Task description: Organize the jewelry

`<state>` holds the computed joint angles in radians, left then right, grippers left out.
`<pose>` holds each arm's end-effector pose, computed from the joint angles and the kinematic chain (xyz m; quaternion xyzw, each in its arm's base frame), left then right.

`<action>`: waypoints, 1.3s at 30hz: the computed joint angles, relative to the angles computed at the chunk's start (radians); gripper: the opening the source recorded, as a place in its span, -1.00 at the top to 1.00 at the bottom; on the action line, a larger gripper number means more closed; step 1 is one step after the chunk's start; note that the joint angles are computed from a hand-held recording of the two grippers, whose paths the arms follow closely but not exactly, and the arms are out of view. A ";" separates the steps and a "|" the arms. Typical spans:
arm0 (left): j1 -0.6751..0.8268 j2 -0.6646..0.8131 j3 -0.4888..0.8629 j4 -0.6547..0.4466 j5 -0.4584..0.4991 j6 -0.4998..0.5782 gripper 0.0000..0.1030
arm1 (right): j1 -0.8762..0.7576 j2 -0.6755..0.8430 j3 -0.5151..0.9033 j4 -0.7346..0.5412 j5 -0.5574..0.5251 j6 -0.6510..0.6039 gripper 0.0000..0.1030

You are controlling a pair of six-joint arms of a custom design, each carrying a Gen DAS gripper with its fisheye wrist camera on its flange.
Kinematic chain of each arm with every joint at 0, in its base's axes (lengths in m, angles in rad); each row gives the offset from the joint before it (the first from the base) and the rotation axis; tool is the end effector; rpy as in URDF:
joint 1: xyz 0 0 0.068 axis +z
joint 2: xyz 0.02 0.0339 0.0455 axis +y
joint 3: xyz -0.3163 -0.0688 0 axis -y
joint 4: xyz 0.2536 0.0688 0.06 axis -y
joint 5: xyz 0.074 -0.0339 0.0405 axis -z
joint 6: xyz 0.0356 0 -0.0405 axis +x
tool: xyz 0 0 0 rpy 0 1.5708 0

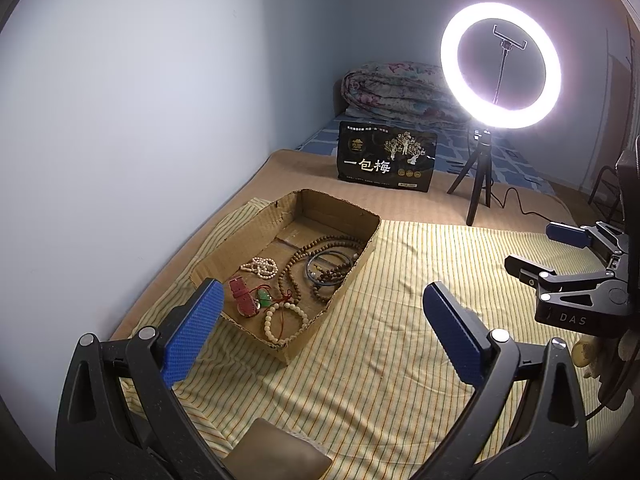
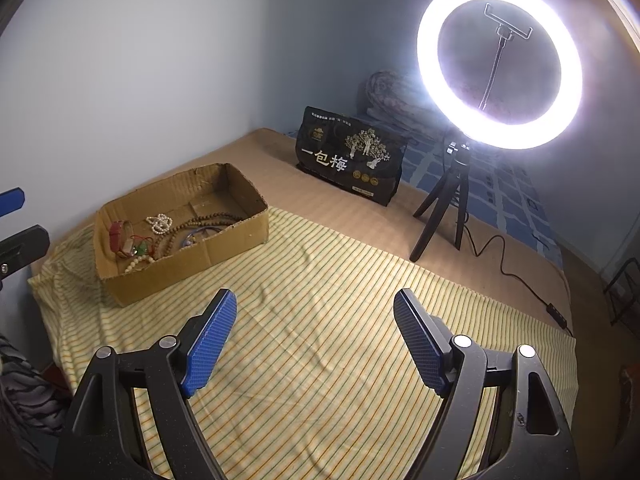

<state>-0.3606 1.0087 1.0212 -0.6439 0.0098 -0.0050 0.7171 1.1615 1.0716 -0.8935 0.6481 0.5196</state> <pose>0.1802 -0.0683 0.3796 0.1599 0.8772 -0.0866 0.4443 0.1715 0.1210 0.3554 0.0023 0.9120 -0.0893 0.4003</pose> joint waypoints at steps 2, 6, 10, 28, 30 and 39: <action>-0.002 0.000 0.000 0.000 -0.001 -0.002 -0.97 | 0.000 0.002 0.000 -0.001 -0.001 -0.001 -0.57; -0.002 0.000 0.001 -0.002 -0.001 -0.001 -0.97 | -0.001 0.006 0.002 -0.002 -0.003 -0.005 -0.57; 0.006 0.000 -0.002 0.001 0.005 0.004 -0.97 | 0.003 0.007 0.000 -0.007 -0.001 -0.001 -0.57; 0.015 0.002 -0.006 0.005 0.010 0.012 -0.97 | 0.003 0.013 -0.001 -0.014 -0.003 -0.010 -0.57; 0.022 0.002 -0.008 0.008 0.014 0.018 -0.97 | 0.002 0.013 -0.001 -0.014 -0.004 -0.013 -0.57; 0.028 0.002 -0.005 0.006 0.017 0.023 -0.97 | 0.004 0.015 -0.002 -0.014 -0.003 -0.010 -0.58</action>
